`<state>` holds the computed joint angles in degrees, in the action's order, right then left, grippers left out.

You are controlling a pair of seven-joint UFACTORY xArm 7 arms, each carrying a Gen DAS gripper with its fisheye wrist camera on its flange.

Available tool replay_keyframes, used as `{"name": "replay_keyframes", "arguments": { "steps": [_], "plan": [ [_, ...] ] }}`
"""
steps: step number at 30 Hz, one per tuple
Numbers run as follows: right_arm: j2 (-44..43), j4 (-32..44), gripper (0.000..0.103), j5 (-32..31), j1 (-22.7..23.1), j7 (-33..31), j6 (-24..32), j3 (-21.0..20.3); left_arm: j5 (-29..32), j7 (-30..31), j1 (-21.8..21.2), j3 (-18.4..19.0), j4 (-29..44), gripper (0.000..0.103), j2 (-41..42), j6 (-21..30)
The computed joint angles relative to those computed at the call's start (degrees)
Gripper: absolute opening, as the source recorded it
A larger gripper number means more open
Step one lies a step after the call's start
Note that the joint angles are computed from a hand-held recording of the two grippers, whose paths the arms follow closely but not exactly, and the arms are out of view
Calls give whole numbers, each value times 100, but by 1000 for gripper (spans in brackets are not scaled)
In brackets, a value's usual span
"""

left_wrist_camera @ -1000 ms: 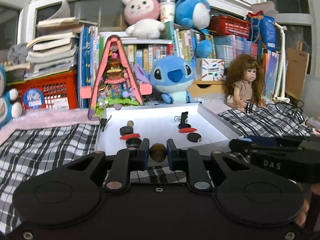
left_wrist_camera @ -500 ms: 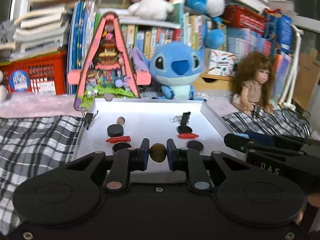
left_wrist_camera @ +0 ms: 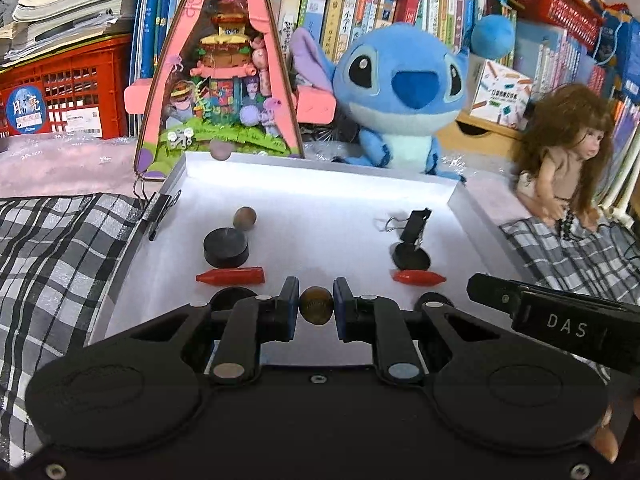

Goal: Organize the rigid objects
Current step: 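Lower both held items into the white tray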

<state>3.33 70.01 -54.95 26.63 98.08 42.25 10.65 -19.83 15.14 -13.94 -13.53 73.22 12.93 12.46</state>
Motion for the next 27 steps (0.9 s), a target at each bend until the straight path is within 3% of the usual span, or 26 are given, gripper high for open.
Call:
{"name": "replay_keyframes", "arguments": {
  "steps": [7,27],
  "plan": [
    [41,-88,44,99,-35,34,-134,-46,493,-381,-172,186,-32,17,85,-120],
    [249,141,46,-3,128,-268,69,-93,1141,-768,-213,197,-98,18,175,-367]
  ]
}}
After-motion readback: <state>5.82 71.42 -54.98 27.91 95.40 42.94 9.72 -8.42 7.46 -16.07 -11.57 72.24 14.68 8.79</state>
